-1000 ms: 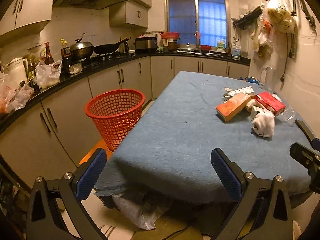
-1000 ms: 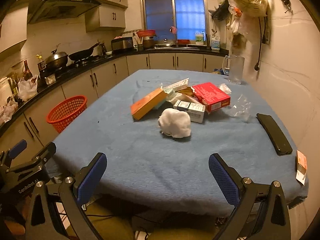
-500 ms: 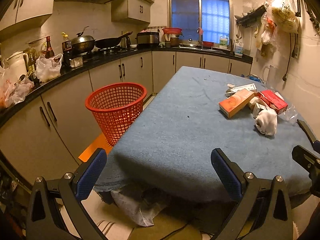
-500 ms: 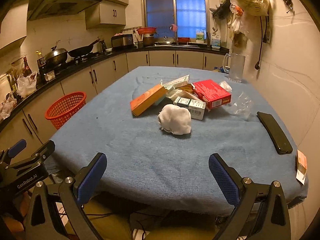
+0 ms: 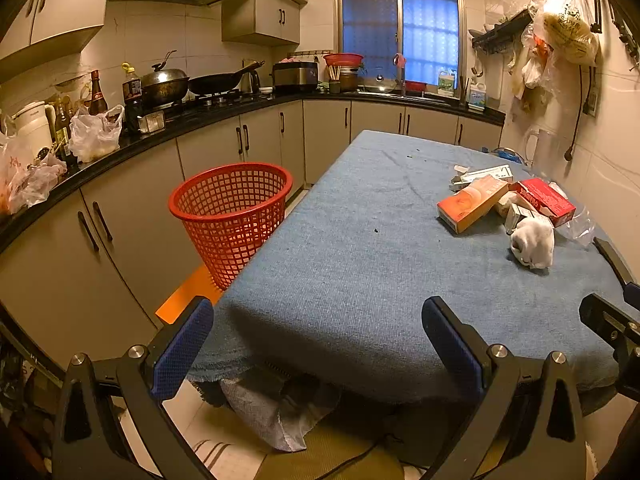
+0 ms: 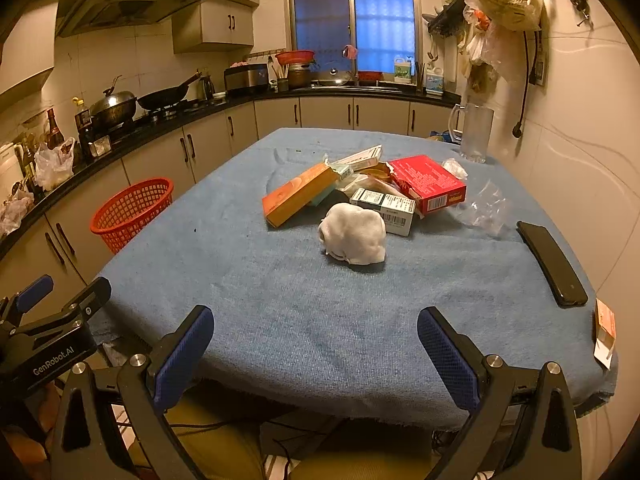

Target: Collect trash

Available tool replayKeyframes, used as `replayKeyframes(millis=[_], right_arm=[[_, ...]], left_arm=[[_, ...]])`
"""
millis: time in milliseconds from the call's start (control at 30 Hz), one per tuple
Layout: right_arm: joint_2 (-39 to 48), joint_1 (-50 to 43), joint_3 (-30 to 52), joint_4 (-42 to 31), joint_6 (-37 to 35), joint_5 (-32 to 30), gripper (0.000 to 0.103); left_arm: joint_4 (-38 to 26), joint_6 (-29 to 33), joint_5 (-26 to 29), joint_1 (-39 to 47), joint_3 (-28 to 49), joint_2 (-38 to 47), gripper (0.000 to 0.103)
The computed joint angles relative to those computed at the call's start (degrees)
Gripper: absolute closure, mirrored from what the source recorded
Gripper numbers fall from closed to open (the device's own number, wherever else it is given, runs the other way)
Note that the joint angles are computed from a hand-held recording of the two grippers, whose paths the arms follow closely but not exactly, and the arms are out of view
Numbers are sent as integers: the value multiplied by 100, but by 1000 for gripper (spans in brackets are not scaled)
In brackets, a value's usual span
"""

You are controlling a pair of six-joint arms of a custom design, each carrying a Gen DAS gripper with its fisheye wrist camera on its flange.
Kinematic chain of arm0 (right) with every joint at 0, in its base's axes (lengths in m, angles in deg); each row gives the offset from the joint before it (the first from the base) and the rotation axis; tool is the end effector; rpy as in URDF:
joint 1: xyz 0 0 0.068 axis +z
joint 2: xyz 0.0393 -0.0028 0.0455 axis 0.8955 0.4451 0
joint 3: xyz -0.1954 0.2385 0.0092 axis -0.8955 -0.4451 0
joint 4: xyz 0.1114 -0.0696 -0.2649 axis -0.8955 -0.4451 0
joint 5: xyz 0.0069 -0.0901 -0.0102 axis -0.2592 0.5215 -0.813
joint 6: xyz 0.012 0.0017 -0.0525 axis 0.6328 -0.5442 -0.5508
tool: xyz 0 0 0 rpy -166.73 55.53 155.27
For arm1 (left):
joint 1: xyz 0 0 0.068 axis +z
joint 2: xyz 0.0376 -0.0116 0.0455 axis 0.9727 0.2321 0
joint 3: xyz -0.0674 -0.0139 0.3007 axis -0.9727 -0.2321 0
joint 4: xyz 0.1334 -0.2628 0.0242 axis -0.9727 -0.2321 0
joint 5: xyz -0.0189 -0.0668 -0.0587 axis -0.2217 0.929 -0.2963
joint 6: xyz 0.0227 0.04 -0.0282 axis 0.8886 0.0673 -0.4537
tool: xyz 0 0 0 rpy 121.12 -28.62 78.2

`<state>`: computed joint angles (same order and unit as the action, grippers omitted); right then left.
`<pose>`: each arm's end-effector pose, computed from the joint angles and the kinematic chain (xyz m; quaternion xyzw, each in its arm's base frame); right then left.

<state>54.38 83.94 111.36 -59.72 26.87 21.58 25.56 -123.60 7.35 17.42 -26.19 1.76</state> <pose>0.2082 0.0755 0.2447 -0.1117 0.8930 0.0747 0.4295 0.1868 -0.2564 0.2095 -0.1547 0.8707 0.0837 0.4592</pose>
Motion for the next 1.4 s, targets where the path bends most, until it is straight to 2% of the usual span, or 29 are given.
replayKeyframes(millis=[1000,1200,1400], right_arm=[[166,45,11,39,27,-3,0],[215,-6,54,-1,-13,-18,0],[389,-238,189,58,-180,-54,0]], left_arm=[[-18,-57,28,1,37,80,0],[219,285,165,114,48,95,0],[695,942,302,420,196,147,0]])
